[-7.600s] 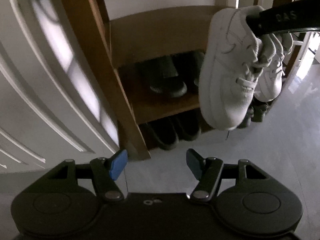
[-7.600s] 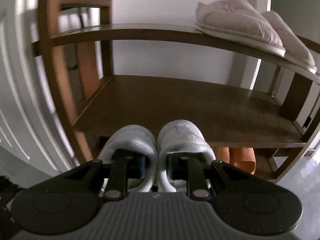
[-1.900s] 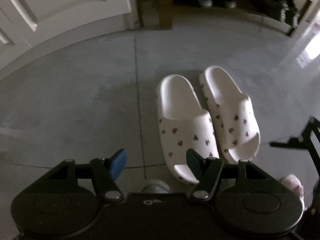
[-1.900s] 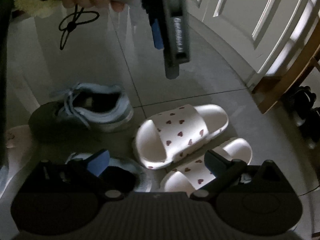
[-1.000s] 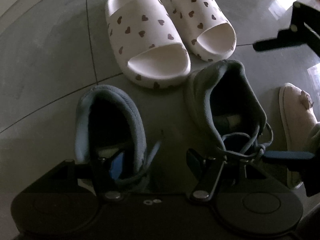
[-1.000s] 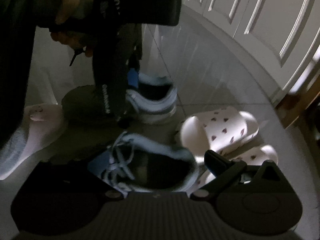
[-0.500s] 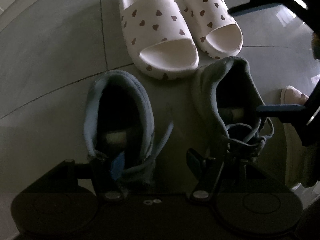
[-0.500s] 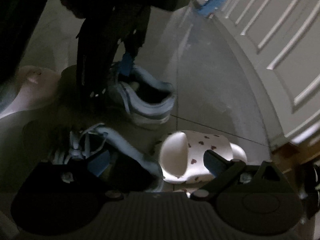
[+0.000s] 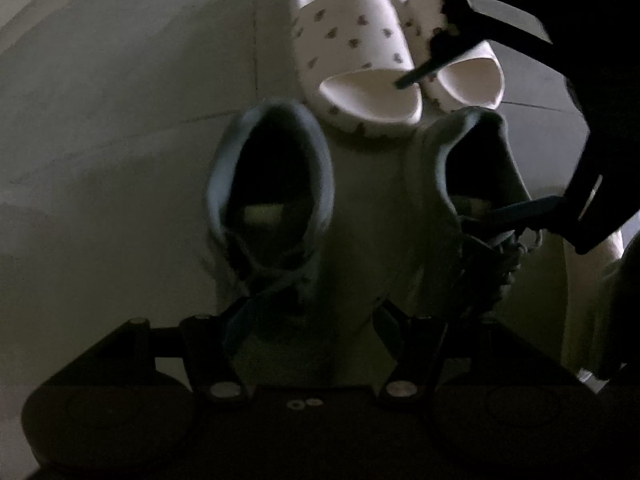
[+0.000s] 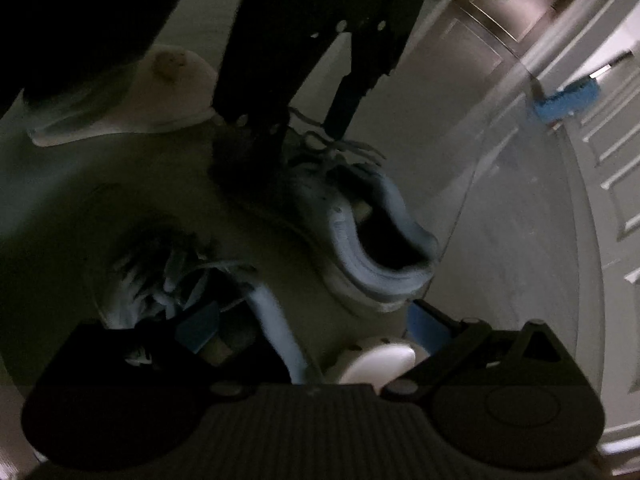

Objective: Organize scattered shoes

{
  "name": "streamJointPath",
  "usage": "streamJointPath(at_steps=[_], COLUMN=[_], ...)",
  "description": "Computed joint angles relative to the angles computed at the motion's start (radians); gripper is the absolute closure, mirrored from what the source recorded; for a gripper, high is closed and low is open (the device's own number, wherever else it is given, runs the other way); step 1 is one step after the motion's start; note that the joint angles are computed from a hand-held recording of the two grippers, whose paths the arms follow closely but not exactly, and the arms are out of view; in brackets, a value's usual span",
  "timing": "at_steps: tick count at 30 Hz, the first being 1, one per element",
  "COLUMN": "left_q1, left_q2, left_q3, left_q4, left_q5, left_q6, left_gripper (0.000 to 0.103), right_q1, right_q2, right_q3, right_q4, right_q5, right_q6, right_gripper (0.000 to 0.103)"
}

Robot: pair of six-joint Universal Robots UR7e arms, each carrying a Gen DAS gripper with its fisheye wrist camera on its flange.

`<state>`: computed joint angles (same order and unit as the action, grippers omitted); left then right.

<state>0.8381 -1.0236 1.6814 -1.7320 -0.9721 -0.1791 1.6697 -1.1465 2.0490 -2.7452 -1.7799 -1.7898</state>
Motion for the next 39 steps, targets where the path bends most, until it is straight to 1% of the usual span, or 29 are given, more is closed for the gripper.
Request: streamJointPath(at_steps=[1, 2, 5, 6, 8, 9, 11, 13, 15, 16, 17, 19, 20, 21, 22, 23, 24, 25, 26, 29, 32, 33, 37, 39], left_q1=[-0.001, -0.003, -0.017, -0.022, -0.027, -0.026, -0.022, -0.016, -0.008, -0.005, -0.003, -0.001, -0.001, -0.003, -0.003, -0.003, -0.002, 0.000, 0.001, 0.000, -0.004, -0.004, -0.002, 0.001], left_q2=[-0.003, -0.006, -0.023, -0.028, -0.035, -0.039, -0.040, -0.035, -0.030, -0.028, -0.027, -0.026, -0.030, -0.035, -0.037, -0.038, -0.038, -0.034, -0.031, -0.024, -0.027, -0.031, -0.047, -0.050], left_q3=[0.001, 0.004, 0.022, 0.026, 0.030, 0.029, 0.026, 0.019, 0.012, 0.009, 0.007, 0.006, 0.008, 0.011, 0.012, 0.013, 0.013, 0.008, 0.005, 0.001, 0.003, 0.005, 0.011, 0.008], left_q4=[-0.010, -0.022, -0.080, -0.099, -0.132, -0.150, -0.171, -0.177, -0.178, -0.177, -0.177, -0.177, -0.175, -0.171, -0.160, -0.147, -0.139, -0.117, -0.098, -0.059, -0.043, -0.045, -0.050, -0.040], left_q5=[-0.006, -0.011, -0.021, -0.019, -0.017, -0.024, -0.027, -0.019, -0.034, -0.043, -0.050, -0.062, -0.064, -0.069, -0.079, -0.090, -0.095, -0.103, -0.108, -0.106, -0.092, -0.086, -0.062, -0.059], left_q6=[0.010, 0.024, 0.095, 0.115, 0.147, 0.161, 0.174, 0.175, 0.178, 0.183, 0.188, 0.203, 0.207, 0.212, 0.215, 0.217, 0.216, 0.210, 0.204, 0.190, 0.179, 0.175, 0.151, 0.141], left_gripper=[0.038, 0.038, 0.038, 0.038, 0.038, 0.038, 0.038, 0.038, 0.038, 0.038, 0.038, 0.038, 0.038, 0.038, 0.038, 0.038, 0.038, 0.038, 0.038, 0.038, 0.038, 0.038, 0.038, 0.038], right_q1=[-0.002, -0.001, 0.008, 0.015, 0.021, 0.027, 0.031, 0.036, 0.042, 0.043, 0.038, 0.027, 0.026, 0.025, 0.023, 0.019, 0.012, 0.007, 0.008, 0.012, 0.003, 0.004, 0.016, 0.019], right_q2=[-0.005, -0.014, -0.040, -0.045, -0.052, -0.057, -0.065, -0.065, -0.045, -0.036, -0.014, 0.000, 0.001, 0.001, 0.000, -0.001, -0.001, 0.000, 0.001, 0.003, -0.012, -0.016, -0.006, 0.011], right_q3=[0.002, 0.001, -0.026, -0.040, -0.066, -0.066, -0.062, -0.039, -0.016, -0.008, 0.007, 0.032, 0.027, 0.020, 0.009, -0.003, -0.018, -0.029, -0.026, -0.020, -0.026, -0.025, -0.035, -0.054], right_q4=[-0.001, 0.003, 0.093, 0.140, 0.231, 0.258, 0.295, 0.299, 0.303, 0.293, 0.261, 0.196, 0.204, 0.216, 0.235, 0.256, 0.285, 0.304, 0.299, 0.286, 0.281, 0.260, 0.229, 0.247], right_q5=[0.001, -0.006, -0.043, -0.056, -0.065, -0.064, -0.050, -0.053, -0.097, -0.113, -0.140, -0.133, -0.126, -0.118, -0.107, -0.091, -0.065, -0.045, -0.038, -0.017, 0.026, 0.036, 0.039, 0.041], right_q6=[0.005, 0.052, 0.328, 0.432, 0.642, 0.737, 0.874, 0.914, 0.937, 0.944, 0.952, 0.928, 0.916, 0.906, 0.901, 0.896, 0.889, 0.879, 0.858, 0.806, 0.846, 0.857, 0.832, 0.836], right_gripper=[0.002, 0.002, 0.002, 0.002, 0.002, 0.002, 0.002, 0.004, 0.017, 0.027, 0.034, 0.035, 0.039, 0.063, 0.063, 0.069, 0.078, 0.082, 0.086, 0.088, 0.089, 0.089, 0.090, 0.089])
